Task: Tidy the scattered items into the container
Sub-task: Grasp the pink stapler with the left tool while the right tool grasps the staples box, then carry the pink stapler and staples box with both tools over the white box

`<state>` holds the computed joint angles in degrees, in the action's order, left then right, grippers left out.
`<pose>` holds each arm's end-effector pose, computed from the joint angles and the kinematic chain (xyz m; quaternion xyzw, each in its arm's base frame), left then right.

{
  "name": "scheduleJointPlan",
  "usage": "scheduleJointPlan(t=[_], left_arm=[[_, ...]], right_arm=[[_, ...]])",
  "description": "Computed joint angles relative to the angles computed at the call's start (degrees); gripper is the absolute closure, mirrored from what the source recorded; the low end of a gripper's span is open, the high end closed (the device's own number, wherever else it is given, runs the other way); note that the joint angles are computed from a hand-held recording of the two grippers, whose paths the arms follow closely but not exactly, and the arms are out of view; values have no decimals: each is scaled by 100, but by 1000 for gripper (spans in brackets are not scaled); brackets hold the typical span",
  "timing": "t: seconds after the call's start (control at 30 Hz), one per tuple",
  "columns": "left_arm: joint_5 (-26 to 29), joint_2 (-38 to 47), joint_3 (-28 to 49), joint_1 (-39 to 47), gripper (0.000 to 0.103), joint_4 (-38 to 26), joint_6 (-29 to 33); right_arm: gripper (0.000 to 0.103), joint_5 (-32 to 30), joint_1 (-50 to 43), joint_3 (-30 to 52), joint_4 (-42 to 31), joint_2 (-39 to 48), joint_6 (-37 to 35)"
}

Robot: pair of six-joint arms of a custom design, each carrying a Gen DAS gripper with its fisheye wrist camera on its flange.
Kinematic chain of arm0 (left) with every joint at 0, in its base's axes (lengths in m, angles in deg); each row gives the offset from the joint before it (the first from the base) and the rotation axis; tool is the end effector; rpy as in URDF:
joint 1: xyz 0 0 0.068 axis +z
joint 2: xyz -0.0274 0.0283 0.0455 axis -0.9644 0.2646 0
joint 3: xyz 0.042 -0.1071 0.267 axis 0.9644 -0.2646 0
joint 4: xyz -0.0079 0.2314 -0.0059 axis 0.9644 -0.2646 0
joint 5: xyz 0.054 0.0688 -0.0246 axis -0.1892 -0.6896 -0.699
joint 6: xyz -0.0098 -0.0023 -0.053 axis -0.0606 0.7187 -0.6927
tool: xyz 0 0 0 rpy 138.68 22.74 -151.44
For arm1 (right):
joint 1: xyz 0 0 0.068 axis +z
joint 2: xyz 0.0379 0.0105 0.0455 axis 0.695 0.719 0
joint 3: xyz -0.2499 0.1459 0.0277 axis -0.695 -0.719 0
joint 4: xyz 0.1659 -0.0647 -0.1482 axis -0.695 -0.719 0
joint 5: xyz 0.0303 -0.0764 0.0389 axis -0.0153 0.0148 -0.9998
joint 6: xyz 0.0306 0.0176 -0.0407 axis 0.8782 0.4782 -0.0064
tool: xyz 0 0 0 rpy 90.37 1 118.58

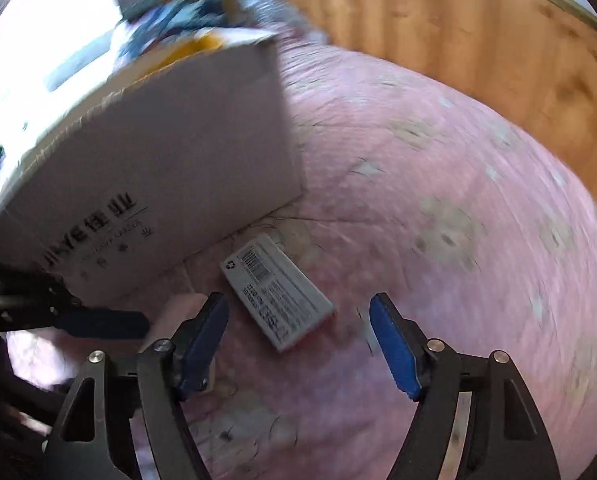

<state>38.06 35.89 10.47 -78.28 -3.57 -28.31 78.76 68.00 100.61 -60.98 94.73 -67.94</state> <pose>0.3257 -0.0349 0.1808 0.1841 0.9528 -0.1892 0.1503 0.2848 0.1225 0.1697 -0.0184 0.9557 0.0603 0.2875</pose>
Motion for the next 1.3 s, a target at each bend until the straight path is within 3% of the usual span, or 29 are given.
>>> scheduleJointPlan(t=[0.07, 0.1, 0.17, 0.2, 0.47, 0.63, 0.67, 0.73, 1.1, 1.3], left_arm=[[4, 40, 36, 0, 57, -66, -65], [20, 55, 48, -5, 57, -97, -101], [55, 47, 61, -2, 57, -81, -190], [76, 44, 78, -6, 57, -87, -213], [-82, 215, 248, -213, 52, -62, -695], [-858, 313, 110, -448, 52, 418, -1002], [-828, 301, 71, -455, 55, 487, -958], [-763, 215, -53, -465, 76, 635, -712], [-499, -373, -583, -393, 77, 751, -79], [-254, -1054, -890, -404, 77, 568, 232]], right_arm=[[29, -84, -7, 192, 48, 208, -434], [34, -162, -22, 248, 36, 274, -539], [61, -377, -96, 492, -335, 482, -615], [64, -279, -86, 414, -331, 405, -581], [64, -87, -241, -820, -355, -687, 429], [64, 208, 129, -1252, -107, -943, 1114], [64, 265, 182, -1313, -27, -960, 1277], [64, 351, 287, -1438, 86, -1046, 1675], [64, 846, 1360, -2191, 401, -1752, 3977], [64, 1514, 2226, -1965, -46, -1911, 5275]])
